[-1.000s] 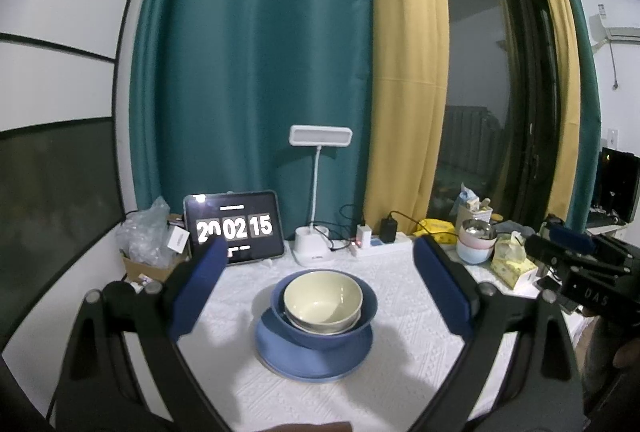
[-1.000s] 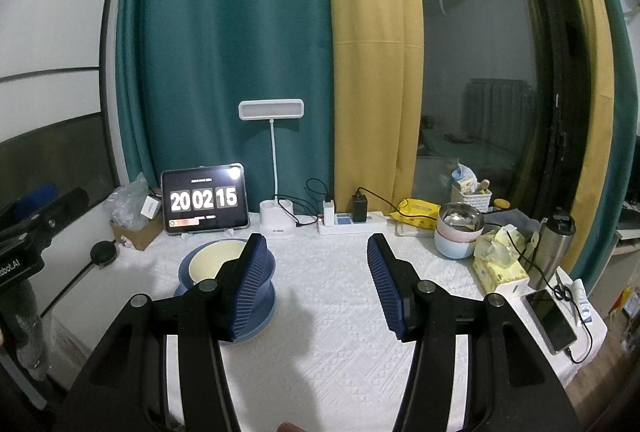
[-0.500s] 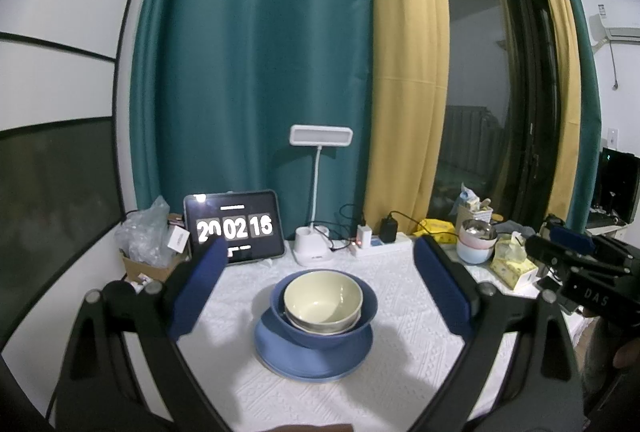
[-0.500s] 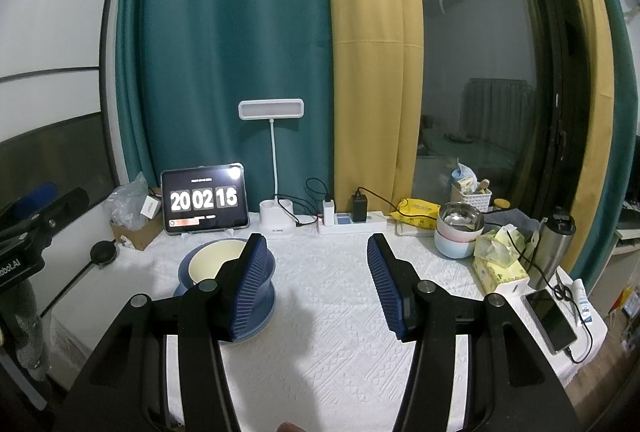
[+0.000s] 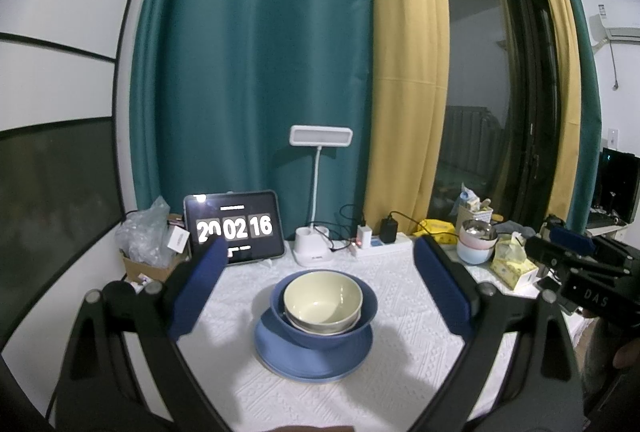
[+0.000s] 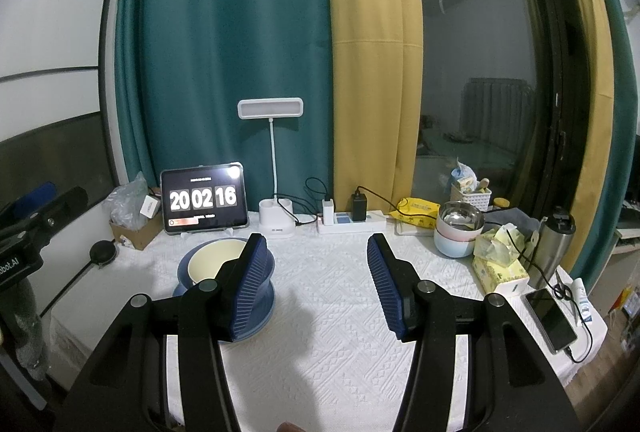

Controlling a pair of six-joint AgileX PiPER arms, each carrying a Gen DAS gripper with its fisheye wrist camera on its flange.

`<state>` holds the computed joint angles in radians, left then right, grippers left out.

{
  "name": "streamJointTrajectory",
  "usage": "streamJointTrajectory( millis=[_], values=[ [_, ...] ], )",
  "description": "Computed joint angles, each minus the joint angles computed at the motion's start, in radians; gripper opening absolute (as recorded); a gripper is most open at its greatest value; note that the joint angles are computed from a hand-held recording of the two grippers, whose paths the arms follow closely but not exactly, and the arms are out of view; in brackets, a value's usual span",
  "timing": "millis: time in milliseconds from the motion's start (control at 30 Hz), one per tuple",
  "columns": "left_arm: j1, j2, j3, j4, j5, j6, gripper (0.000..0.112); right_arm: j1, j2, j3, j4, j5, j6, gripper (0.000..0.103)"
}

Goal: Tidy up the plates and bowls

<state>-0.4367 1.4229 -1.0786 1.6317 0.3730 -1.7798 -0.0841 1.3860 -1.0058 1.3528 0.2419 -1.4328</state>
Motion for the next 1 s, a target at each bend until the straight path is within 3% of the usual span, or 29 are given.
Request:
streamJointTrajectory(
  millis=[1000],
  values=[
    [-0.008, 0.005, -0.001, 0.019, 0.009, -0.024, 0.095, 0.003, 0.001, -0.001, -0.005, -0.003, 0.006, 0.055]
  ],
)
